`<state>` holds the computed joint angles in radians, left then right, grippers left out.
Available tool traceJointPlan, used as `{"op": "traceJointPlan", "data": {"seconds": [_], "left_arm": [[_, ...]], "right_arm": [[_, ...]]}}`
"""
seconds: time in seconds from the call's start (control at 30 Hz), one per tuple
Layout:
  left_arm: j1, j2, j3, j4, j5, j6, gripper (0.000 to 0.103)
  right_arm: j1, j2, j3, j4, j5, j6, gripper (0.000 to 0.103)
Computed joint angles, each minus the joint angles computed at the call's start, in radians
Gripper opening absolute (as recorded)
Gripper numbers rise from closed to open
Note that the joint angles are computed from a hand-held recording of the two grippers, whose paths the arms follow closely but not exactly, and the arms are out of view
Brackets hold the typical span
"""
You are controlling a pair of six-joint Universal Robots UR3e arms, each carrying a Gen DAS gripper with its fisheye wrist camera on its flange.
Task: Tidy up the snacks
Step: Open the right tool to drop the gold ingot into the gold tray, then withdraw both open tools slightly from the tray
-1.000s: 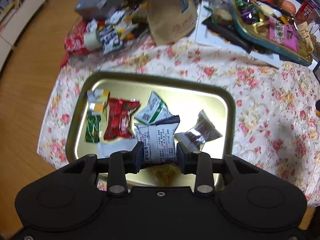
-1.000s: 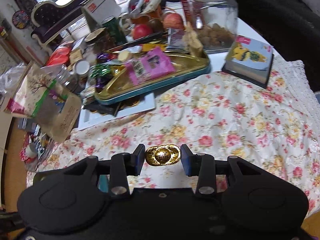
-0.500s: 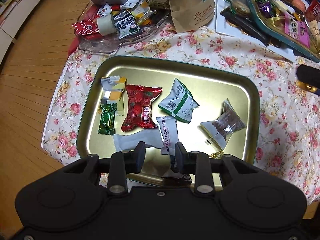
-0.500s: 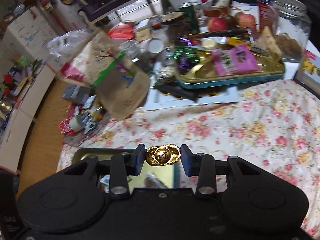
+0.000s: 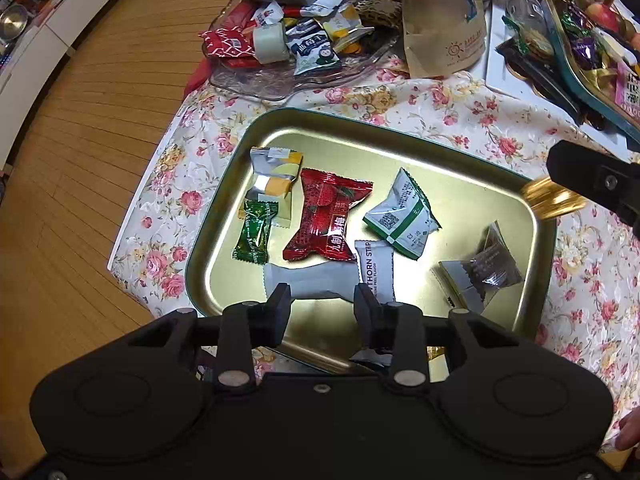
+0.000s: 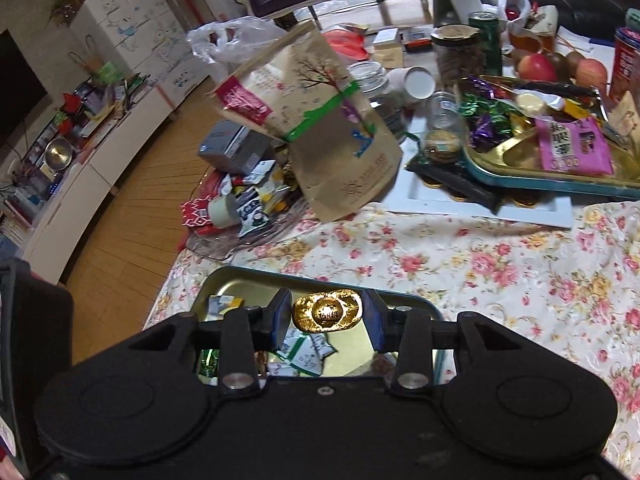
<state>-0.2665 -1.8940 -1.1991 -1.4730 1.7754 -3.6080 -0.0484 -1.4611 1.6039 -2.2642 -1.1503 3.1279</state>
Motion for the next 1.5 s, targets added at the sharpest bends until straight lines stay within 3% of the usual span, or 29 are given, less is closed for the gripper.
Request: {"op": "traceJointPlan", "data": {"seconds": [0.4, 0.6, 0.93, 1.5], "left_arm": [[-0.055, 0.030, -0.034, 0.081, 0.078, -0.027, 0.045], [-0.095, 0.041, -0.060, 0.132, 0.123, -0.036, 0.045], [-0.138, 0.023, -0.052, 0.150, 0.168, -0.045, 0.046], [-0.154, -0.041, 0.017, 0.076, 0.108, -0.032, 0.046]], "right_arm": [[0.011, -0.029, 0.053, -0.060, -0.079, -0.008, 0.042], [-0.017, -0.077, 0.123, -0.068, -0.153, -0.055, 0.042], [-0.074, -0.170, 0.224, -0.015, -0.189, -0.152, 0.042], [-0.044, -0.148, 0.210, 0.059, -0.273, -0.154, 0.042]]}}
